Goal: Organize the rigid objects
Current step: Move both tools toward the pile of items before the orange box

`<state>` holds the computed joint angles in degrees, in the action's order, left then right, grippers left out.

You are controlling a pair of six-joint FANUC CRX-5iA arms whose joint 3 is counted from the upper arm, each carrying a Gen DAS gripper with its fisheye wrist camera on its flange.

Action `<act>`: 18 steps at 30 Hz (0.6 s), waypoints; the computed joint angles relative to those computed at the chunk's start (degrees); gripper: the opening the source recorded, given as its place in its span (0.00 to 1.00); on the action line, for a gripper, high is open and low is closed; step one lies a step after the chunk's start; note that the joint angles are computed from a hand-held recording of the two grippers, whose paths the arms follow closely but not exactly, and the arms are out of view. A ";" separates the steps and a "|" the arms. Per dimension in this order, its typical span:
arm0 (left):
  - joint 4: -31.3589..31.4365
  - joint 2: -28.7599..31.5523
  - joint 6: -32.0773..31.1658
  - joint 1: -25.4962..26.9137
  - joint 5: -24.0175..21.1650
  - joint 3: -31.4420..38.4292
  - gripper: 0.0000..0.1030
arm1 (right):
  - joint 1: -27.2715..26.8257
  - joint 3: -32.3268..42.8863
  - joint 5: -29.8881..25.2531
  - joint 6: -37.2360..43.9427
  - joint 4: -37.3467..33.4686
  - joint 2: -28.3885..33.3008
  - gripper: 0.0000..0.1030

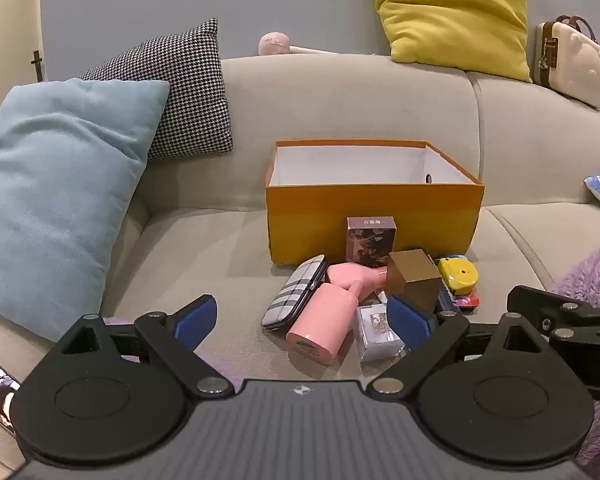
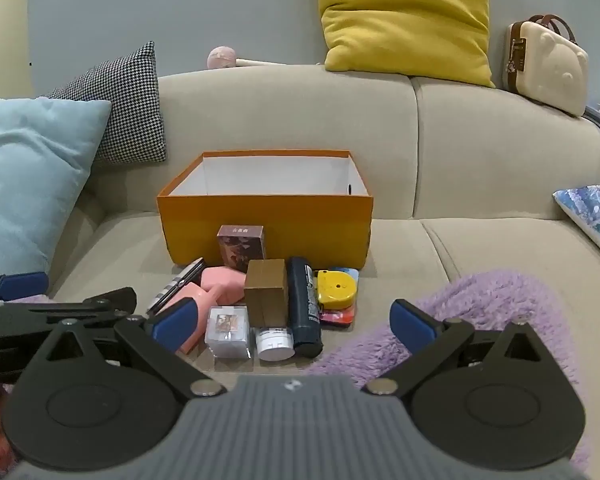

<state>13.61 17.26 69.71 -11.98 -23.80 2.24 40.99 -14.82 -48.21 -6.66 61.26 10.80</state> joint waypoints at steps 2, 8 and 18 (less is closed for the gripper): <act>-1.09 0.23 0.70 -0.14 -0.29 0.61 1.00 | -0.23 -0.17 0.29 -0.29 0.05 0.08 0.98; -3.48 1.25 3.15 -0.22 -2.13 2.65 1.00 | -0.73 0.69 0.83 0.46 -1.53 0.71 0.98; -4.00 2.24 2.87 -0.74 -2.91 3.76 1.00 | -1.10 1.88 -0.97 3.17 -4.28 1.30 0.98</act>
<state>9.61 19.50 72.57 -12.72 -26.71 6.00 39.90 -12.94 -49.17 -3.48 56.98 12.10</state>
